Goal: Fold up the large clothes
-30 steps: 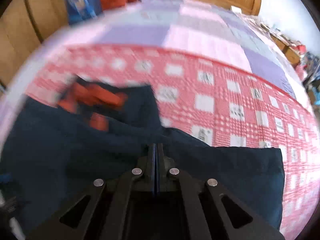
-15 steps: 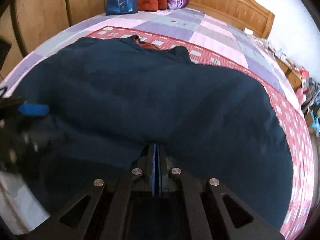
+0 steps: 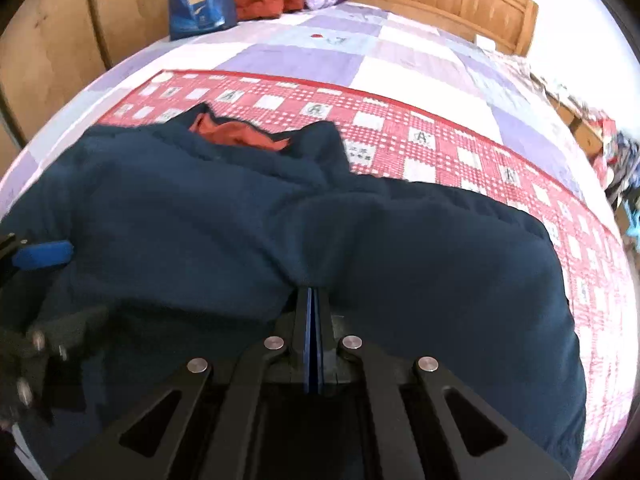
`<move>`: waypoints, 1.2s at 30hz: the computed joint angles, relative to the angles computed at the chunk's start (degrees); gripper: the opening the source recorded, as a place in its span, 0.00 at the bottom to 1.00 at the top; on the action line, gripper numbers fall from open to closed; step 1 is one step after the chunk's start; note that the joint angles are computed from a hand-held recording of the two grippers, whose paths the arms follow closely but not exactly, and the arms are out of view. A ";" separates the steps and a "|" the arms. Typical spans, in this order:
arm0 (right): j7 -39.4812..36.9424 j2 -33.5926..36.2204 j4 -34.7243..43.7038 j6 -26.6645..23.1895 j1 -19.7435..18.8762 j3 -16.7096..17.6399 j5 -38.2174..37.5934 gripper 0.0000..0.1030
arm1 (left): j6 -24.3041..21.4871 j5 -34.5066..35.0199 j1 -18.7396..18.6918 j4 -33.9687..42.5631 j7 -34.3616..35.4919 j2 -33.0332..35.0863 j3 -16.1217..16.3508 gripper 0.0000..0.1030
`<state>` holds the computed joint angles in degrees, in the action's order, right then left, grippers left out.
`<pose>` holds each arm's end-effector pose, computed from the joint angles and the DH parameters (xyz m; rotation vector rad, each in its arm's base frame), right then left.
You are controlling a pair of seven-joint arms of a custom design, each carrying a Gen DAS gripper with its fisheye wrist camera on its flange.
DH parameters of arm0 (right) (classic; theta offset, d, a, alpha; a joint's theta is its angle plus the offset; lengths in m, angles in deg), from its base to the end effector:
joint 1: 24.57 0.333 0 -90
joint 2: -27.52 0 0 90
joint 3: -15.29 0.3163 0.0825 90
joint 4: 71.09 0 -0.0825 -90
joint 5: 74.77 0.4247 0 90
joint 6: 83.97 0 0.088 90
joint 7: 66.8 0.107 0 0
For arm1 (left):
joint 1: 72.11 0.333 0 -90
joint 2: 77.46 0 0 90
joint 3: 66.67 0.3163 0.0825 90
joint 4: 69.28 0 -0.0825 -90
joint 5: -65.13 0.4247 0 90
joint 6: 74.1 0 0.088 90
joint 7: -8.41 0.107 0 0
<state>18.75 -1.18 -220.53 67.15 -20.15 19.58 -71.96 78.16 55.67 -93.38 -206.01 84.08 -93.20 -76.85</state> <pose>0.4527 0.0683 0.4555 -2.0937 1.7229 -0.5032 0.4542 -0.2756 0.4637 -1.8545 2.2241 -0.7839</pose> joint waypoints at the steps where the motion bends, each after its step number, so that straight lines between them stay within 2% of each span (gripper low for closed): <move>1: -0.01 0.76 0.63 -0.15 -0.14 -1.11 1.17 0.00 | 0.01 -0.12 0.34 0.37 0.17 0.47 0.43 0.90; 3: 0.60 0.04 0.13 0.13 -1.35 -2.02 1.63 0.00 | 0.20 2.50 2.23 0.06 -1.20 0.27 0.16 0.89; 5: 2.82 -1.55 -1.20 0.98 -5.31 -0.92 -1.86 0.00 | -0.82 8.32 5.72 -1.48 -5.47 -1.32 -0.58 0.88; 7: 2.86 -3.05 -2.25 0.56 -7.92 -2.15 -2.74 0.00 | -1.36 9.59 7.50 -3.98 -6.15 -3.29 1.10 0.88; 9: 3.85 -4.30 -3.08 0.24 -11.06 -2.37 -4.44 0.00 | -2.40 13.86 10.68 -5.94 -7.33 -4.86 1.62 0.88; 10: 5.88 -4.78 -3.38 -0.15 -14.36 -1.38 -6.89 0.00 | -2.66 14.78 11.36 -6.49 -6.66 -5.18 2.32 0.88; 12: 7.11 -4.79 -3.52 -1.04 -17.06 -2.13 -8.38 0.00 | -3.99 16.38 12.45 -6.66 -3.57 -5.20 3.76 0.89; 13: 7.75 -4.73 -3.62 -1.54 -19.04 -1.39 -9.62 0.00 | -4.56 17.62 13.31 -6.39 -3.55 -5.00 3.51 0.89; 14: 10.95 -4.53 -3.45 -2.55 -22.60 1.36 -14.86 0.04 | -5.73 20.05 15.02 -5.73 -5.24 -4.62 2.65 0.95; 15: 13.45 -4.24 -2.97 -4.56 -24.61 2.57 -18.31 0.04 | -7.16 21.53 16.63 -5.08 -7.62 -4.17 2.33 0.96; 16: 14.89 -3.24 -2.40 -6.50 -25.29 1.78 -17.73 0.04 | -7.90 19.75 16.45 -4.47 -7.77 -3.55 3.31 0.96; 17: 15.71 -3.28 -2.15 -8.04 -24.56 -0.11 -16.41 0.04 | -8.52 16.46 15.75 -4.15 -6.72 -3.24 4.85 0.95; 18: 17.71 -4.16 -2.41 -8.71 -24.85 -0.27 -17.17 0.04 | -9.08 15.52 15.65 -4.01 -6.19 -3.44 5.11 0.94; 21: 20.13 -12.29 -7.10 -5.63 -24.00 0.63 -20.41 0.04 | -9.85 22.87 16.48 -4.27 -6.60 -5.31 1.43 0.91; 23: 19.34 -18.59 -10.17 -4.78 -21.53 1.36 -20.04 0.04 | -10.76 23.97 15.19 -4.58 -6.03 -6.78 0.69 0.90; 26: 16.72 -26.22 -12.94 -6.02 -15.79 2.21 -16.79 0.04 | -12.23 23.23 12.89 -4.52 -5.56 -8.73 0.12 0.90; 29: 15.54 -30.90 -14.17 -8.50 -8.86 3.62 -11.80 0.04 | -14.68 20.81 10.20 -4.13 -5.28 -10.10 -0.03 0.90; 34: 16.63 -31.56 -13.99 -11.42 0.78 5.31 -4.08 0.04 | -17.41 16.99 5.99 -4.03 -4.99 -11.67 -0.82 0.90; 36: 18.23 -30.91 -14.01 -11.32 2.96 7.88 -3.02 0.04 | -18.06 15.75 4.52 -4.33 -4.85 -12.25 -1.00 0.90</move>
